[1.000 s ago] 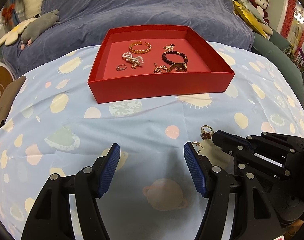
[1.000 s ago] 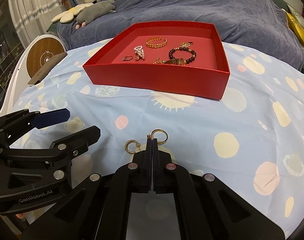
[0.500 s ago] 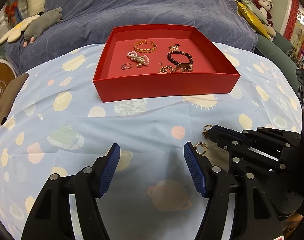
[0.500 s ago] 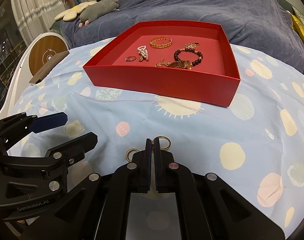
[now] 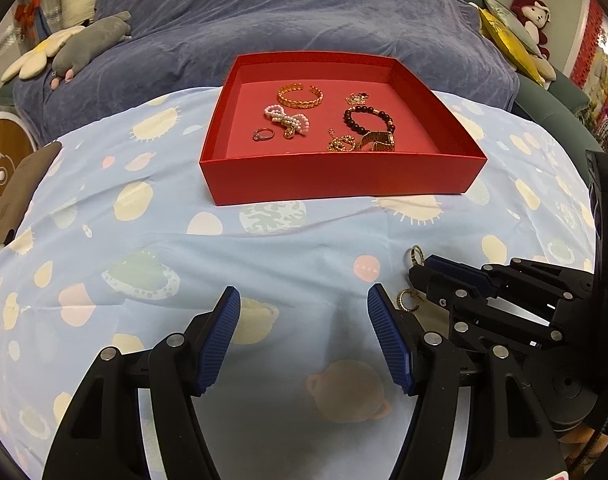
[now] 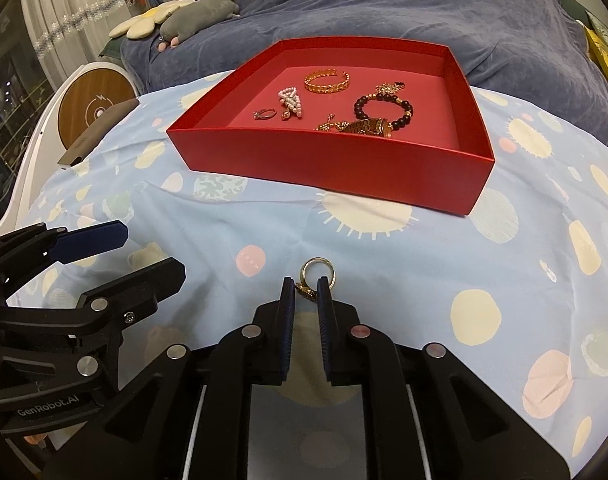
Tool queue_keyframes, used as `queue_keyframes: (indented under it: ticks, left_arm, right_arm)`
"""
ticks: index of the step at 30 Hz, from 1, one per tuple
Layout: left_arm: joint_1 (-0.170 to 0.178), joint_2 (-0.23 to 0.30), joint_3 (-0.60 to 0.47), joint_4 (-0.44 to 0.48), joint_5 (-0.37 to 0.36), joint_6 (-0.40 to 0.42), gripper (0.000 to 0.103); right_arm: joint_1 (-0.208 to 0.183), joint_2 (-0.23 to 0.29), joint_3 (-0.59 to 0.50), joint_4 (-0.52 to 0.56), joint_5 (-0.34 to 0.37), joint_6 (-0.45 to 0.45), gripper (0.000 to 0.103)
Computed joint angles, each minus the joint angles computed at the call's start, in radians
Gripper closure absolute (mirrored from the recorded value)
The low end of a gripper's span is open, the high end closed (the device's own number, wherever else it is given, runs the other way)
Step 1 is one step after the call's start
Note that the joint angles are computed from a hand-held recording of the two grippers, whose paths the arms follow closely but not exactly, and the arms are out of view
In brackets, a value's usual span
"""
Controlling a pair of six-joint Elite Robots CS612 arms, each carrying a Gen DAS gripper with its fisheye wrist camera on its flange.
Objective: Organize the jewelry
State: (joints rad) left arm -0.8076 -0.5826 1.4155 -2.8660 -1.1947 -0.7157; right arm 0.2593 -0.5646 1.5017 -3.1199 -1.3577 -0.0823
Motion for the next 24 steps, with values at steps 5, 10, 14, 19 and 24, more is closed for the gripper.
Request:
queue_keyframes:
  ticks: [5, 10, 14, 19, 24]
  left_arm:
    - [0.001, -0.002, 0.002, -0.001, -0.002, -0.002, 0.040]
    - [0.003, -0.005, 0.010, -0.006, -0.005, -0.004, 0.040]
    - [0.005, -0.008, 0.014, -0.011, -0.003, -0.009, 0.040]
    - [0.010, -0.011, 0.019, -0.013, -0.002, -0.026, 0.040]
    - [0.012, -0.012, 0.019, -0.011, -0.006, -0.028, 0.040]
  right_arm:
    - [0.002, 0.007, -0.009, -0.001, -0.008, -0.010, 0.096]
    - [0.004, 0.009, -0.013, -0.003, -0.007, -0.017, 0.099]
    - [0.010, 0.005, -0.008, -0.028, -0.034, -0.023, 0.093]
    - [0.009, 0.014, -0.023, -0.030, -0.027, -0.004, 0.079]
    - [0.012, 0.027, -0.044, -0.003, -0.022, 0.006, 0.079]
